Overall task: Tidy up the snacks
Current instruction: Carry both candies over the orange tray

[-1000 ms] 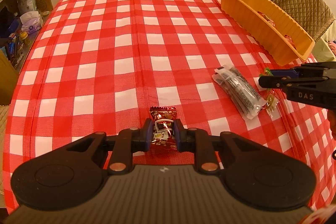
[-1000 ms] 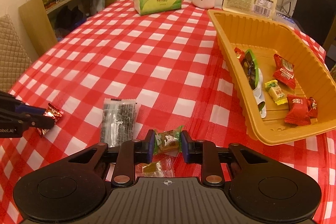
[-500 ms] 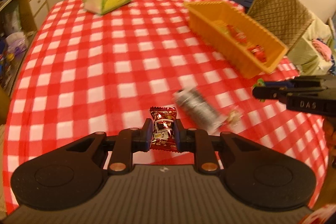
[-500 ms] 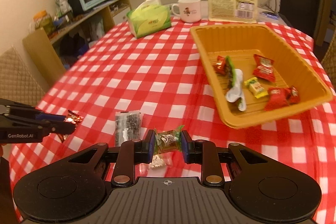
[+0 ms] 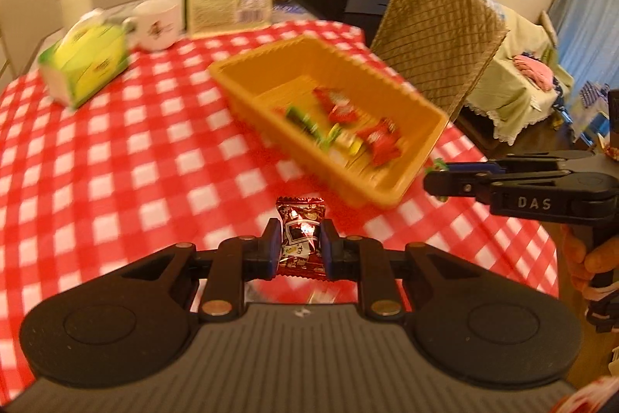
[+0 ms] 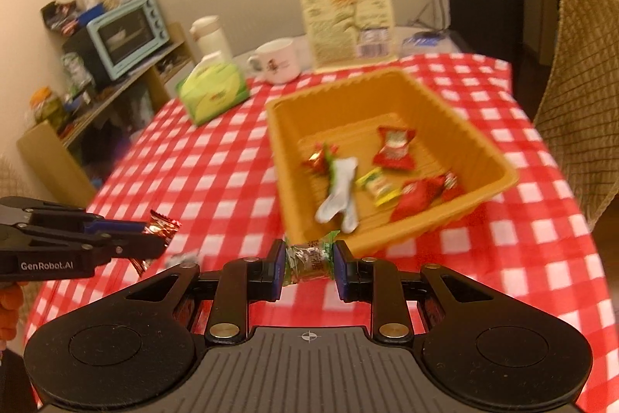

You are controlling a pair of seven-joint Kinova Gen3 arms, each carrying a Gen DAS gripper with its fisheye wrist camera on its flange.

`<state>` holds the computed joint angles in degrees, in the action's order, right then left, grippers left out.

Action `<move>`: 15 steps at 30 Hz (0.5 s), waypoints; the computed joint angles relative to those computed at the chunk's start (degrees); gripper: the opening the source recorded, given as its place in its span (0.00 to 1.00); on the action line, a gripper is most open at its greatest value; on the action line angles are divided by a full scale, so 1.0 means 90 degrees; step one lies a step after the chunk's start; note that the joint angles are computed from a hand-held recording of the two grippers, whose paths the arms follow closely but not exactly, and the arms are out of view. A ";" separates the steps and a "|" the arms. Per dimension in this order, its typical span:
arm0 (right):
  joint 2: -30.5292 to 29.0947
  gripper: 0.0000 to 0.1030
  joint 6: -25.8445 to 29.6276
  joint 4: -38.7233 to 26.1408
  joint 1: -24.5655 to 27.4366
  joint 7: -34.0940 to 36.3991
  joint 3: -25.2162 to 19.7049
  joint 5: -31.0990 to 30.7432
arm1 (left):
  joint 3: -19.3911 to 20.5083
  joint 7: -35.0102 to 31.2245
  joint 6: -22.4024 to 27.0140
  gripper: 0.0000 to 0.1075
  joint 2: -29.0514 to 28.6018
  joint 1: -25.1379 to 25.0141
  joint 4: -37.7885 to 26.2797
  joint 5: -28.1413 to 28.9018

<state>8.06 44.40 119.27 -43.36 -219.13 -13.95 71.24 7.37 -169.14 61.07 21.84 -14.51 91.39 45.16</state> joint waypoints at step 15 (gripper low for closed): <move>0.0072 0.26 -0.0806 -0.0209 0.1088 0.0141 0.0535 0.0746 | 0.0504 0.1304 -0.0456 0.18 0.0864 0.1002 -0.1661 -0.0235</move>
